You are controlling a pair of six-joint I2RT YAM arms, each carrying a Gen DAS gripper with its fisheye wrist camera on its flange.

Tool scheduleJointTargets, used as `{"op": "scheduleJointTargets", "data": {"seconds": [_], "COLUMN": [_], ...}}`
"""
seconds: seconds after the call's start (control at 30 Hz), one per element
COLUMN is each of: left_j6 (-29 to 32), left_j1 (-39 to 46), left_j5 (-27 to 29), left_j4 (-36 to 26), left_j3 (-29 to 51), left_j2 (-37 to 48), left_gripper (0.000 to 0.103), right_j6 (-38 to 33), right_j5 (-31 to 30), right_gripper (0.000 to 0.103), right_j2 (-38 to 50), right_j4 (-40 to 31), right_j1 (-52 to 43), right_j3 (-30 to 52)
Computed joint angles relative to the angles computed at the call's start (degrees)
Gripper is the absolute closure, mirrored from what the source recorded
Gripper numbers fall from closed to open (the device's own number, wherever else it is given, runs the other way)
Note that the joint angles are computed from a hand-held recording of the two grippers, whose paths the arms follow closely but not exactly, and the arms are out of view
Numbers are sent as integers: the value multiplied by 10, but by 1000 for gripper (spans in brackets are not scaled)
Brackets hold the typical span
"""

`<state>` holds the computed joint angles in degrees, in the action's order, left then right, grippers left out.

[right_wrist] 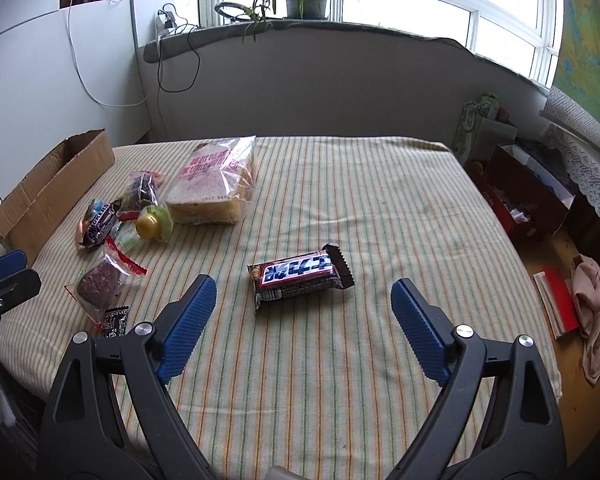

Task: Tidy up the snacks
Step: 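Grasp the blue-white chocolate bar with the right tool while the left tool grasps the brown pastry bag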

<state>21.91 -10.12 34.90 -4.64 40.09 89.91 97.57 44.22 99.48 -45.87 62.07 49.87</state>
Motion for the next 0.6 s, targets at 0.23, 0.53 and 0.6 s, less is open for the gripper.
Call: {"op": "scheduleJointTargets", "data": {"seconds": [0.23,0.53,0.6], "left_j6": [12,33,45], "left_j1": [-38,-63,-66], "left_j5": [-5,-13,-13], "left_j4": [-13,-16,-22], "left_j3": [28,59,66], "left_j2": [44,89,97], "left_gripper": [31,46,51], "right_j6": [-76,-142,-158], "right_j5": [-66,-144,-150], "right_gripper": [20,39,40], "right_j2": [-53,-52,-38], "right_j4": [190,305,309], "right_j1": [-79,-159,-169], "right_j3": [-98,-139,-128]}}
